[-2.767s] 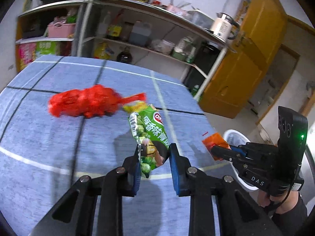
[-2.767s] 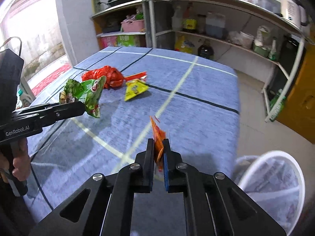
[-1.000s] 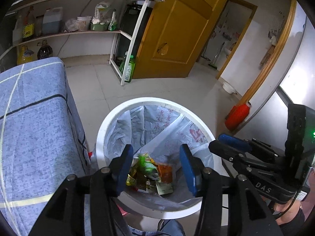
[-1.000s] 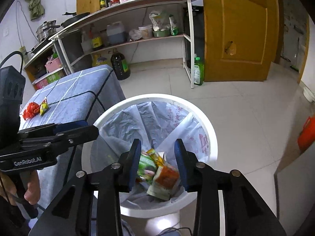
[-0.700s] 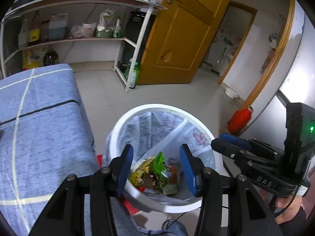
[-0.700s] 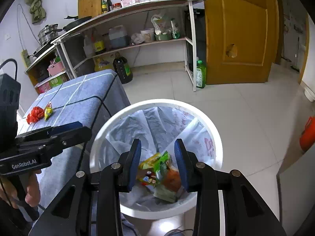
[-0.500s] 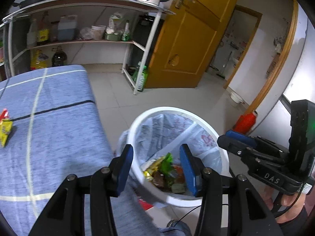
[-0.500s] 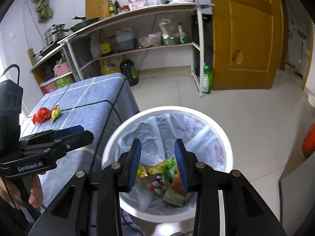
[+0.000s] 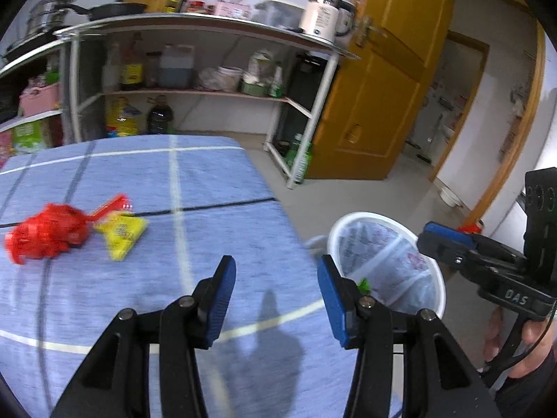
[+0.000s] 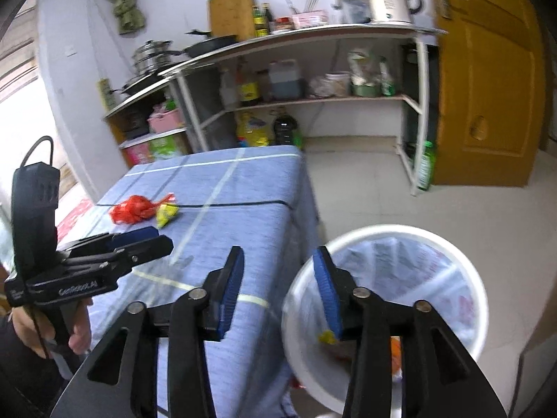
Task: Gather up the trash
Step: 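Grasp the red plastic bag with the left tool while the right grasps the yellow snack bag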
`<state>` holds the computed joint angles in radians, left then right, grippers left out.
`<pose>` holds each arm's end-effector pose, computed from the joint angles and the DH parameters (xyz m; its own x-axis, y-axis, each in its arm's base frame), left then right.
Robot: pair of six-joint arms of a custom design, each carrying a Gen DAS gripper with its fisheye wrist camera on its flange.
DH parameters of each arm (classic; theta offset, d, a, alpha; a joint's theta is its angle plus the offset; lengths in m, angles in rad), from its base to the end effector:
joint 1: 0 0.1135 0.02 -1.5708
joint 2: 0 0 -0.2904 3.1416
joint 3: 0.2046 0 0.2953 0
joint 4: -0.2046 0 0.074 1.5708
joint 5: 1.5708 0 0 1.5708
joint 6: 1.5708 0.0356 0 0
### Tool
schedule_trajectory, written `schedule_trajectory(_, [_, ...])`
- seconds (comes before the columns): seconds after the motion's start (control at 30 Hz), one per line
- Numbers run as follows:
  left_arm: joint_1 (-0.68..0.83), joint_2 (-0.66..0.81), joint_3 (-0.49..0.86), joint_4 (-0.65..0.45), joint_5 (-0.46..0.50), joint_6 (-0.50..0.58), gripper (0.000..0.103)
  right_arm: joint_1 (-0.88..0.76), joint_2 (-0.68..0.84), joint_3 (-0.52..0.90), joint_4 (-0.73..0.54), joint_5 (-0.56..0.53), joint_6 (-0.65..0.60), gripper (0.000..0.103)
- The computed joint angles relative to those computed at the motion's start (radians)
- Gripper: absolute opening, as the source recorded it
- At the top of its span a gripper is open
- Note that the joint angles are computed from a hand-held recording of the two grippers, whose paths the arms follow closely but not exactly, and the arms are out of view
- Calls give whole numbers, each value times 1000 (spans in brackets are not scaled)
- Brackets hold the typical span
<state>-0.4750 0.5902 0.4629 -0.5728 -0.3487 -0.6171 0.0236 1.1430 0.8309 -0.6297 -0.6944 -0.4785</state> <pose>0.1437 -0.0602 0.2287 -0.5815 -0.3125 -0.7511 -0.1705 0.9496 -0.2630 0.2521 0.0287 0.2641 -0.5360 -0.3666 -0.7605 -0.7224 0.6653 0.1884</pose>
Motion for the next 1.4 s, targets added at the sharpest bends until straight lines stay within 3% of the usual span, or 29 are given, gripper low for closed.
schedule_trajectory(0.17, [271, -210, -31, -139, 126, 139, 51, 160, -24, 5, 17, 36, 48, 47])
schedule_trajectory(0.33, [764, -311, -46, -197, 442, 396, 52, 326, 21, 23, 53, 96, 88, 47])
schedule_trajectory(0.47, [1150, -241, -52, -161, 711, 609, 58, 418, 75, 39, 90, 133, 114, 47])
schedule_trajectory(0.57, [1308, -140, -58, -91, 799, 716, 62, 485, 124, 59, 112, 167, 124, 47])
schedule_trajectory(0.73, [1448, 26, -63, 21, 867, 850, 65, 570, 210, 94, 147, 214, 129, 49])
schedule_trajectory(0.9, [1472, 197, -28, 82, 929, 954, 72, 625, 289, 139, 167, 258, 125, 52])
schedule_trajectory(1.3, [1396, 337, -3, 105, 919, 1066, 75, 703, 475, 241, 223, 321, 160, 53])
schedule_trajectory(1.37, [1371, 346, -1, 96, 863, 1064, 74, 718, 504, 258, 231, 329, 167, 53])
schedule_trajectory(1.4, [1336, 356, -1, 97, 790, 1051, 68, 725, 516, 266, 236, 331, 172, 53])
